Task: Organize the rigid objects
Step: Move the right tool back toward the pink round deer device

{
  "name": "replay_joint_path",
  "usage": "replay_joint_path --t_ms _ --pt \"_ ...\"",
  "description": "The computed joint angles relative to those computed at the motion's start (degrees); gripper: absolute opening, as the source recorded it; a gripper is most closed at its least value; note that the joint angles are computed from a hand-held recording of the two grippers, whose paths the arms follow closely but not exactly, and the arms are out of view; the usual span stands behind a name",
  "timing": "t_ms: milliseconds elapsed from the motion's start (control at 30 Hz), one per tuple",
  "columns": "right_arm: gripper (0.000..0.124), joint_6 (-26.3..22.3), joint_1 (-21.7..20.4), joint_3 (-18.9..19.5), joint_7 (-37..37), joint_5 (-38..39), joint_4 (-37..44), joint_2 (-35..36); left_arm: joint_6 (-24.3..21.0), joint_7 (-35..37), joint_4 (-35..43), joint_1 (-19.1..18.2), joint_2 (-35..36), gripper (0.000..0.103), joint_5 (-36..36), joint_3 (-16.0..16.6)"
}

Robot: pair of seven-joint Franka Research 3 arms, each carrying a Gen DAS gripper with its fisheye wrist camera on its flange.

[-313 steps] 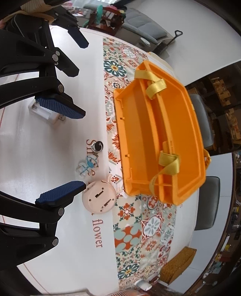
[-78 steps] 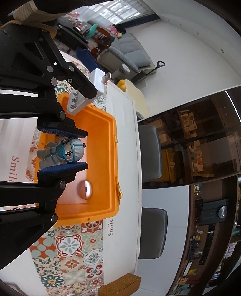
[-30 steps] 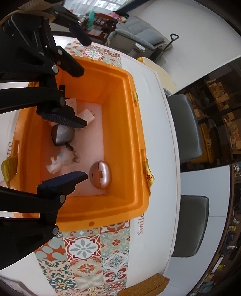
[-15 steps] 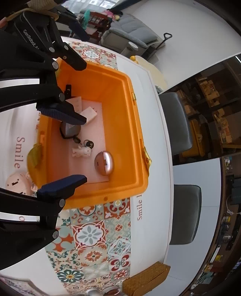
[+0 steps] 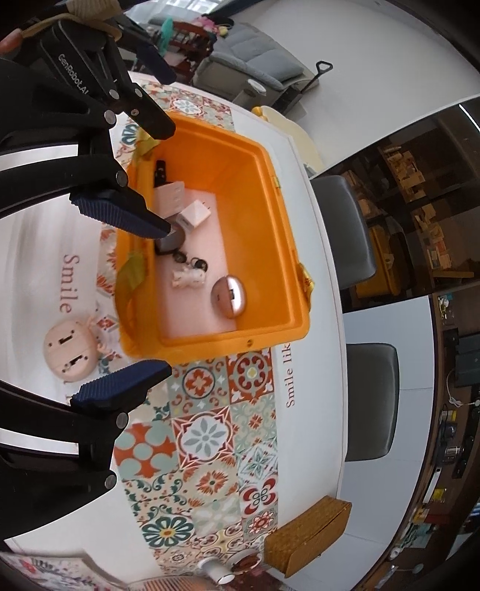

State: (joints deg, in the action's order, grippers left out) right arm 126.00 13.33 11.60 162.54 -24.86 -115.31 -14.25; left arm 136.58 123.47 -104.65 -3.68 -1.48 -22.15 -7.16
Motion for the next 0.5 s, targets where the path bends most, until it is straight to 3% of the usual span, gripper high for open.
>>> replay_joint_path --t_ms 500 --pt "0.074 -0.16 0.76 0.79 -0.54 4.07 -5.54 -2.66 1.17 -3.74 -8.39 -0.59 -4.50 0.102 2.83 1.29"
